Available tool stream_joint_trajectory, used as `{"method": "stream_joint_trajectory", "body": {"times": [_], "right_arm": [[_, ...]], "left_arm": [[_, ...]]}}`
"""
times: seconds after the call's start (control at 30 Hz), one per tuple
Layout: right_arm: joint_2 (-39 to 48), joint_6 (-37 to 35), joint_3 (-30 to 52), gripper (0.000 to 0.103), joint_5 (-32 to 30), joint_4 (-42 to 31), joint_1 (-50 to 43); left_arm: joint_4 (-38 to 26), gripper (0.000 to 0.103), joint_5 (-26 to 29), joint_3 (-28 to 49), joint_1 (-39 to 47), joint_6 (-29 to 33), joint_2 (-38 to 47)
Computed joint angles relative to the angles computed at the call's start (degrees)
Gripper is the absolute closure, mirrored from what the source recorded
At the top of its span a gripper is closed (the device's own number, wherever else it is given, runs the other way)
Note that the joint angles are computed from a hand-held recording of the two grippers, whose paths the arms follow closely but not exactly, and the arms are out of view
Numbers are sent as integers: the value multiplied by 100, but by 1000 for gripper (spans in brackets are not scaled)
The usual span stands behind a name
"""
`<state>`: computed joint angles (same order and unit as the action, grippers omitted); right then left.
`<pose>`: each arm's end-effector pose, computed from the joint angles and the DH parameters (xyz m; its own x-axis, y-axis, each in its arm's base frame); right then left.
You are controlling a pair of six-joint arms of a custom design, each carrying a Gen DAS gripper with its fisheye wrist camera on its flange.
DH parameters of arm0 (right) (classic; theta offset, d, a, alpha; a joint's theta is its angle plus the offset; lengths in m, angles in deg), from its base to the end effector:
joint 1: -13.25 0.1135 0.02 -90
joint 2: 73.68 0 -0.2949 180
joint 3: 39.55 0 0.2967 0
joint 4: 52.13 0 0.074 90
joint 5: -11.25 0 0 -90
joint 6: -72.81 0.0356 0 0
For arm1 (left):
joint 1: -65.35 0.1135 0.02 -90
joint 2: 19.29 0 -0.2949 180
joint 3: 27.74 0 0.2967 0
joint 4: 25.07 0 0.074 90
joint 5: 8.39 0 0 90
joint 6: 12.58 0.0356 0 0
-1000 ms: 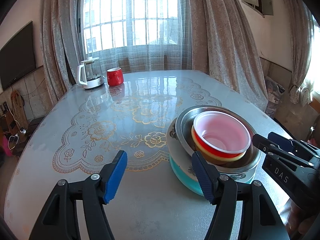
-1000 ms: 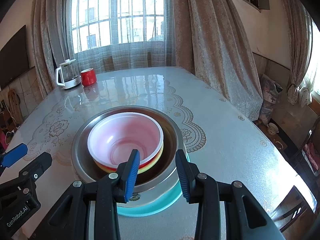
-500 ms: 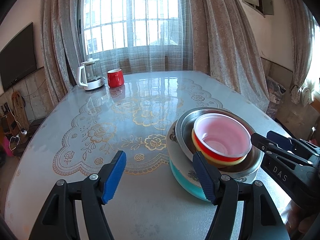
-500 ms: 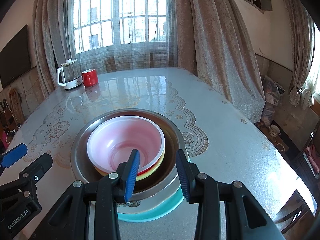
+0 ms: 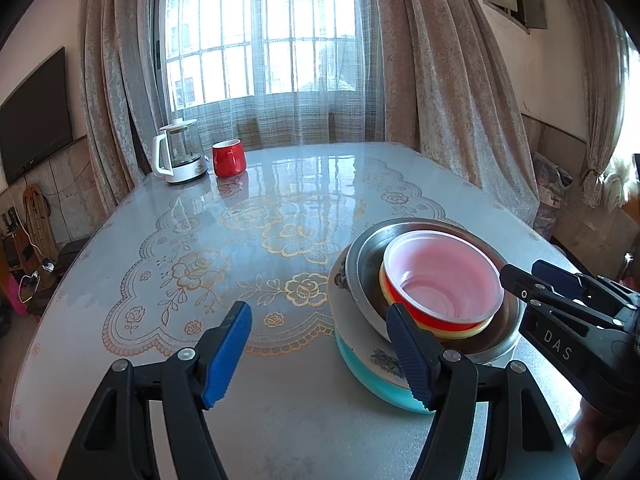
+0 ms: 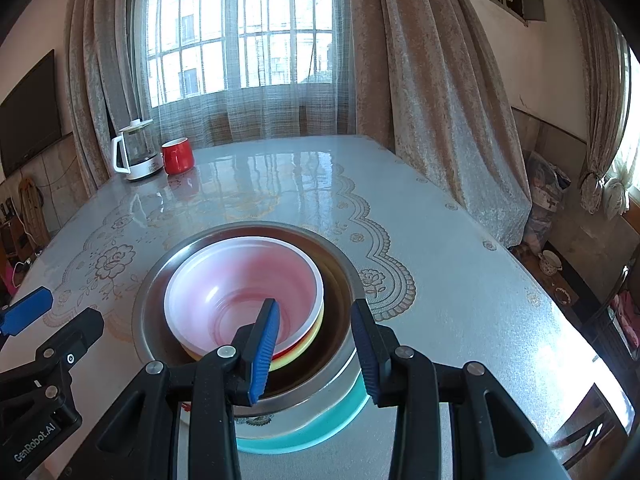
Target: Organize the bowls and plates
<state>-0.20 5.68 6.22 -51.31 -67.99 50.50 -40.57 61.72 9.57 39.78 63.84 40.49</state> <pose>0.2291 0.1536 0.1855 -0.6110 -0.0313 -0.7910 -0.0369 0.9993 -0.0111 0.2131 -0.0885 0.1888 -0.5780 0.0318 -0.8154 0.0290 0.9994 0.0184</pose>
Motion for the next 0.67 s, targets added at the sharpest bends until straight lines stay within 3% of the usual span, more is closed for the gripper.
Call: {"method": "stream_joint_trajectory", "body": {"times": [0.67], "right_arm": [[-193,-331,-84,66,-366,373,-501]], "left_arm": [[370,32,-153,0,-92,-152,206]]}}
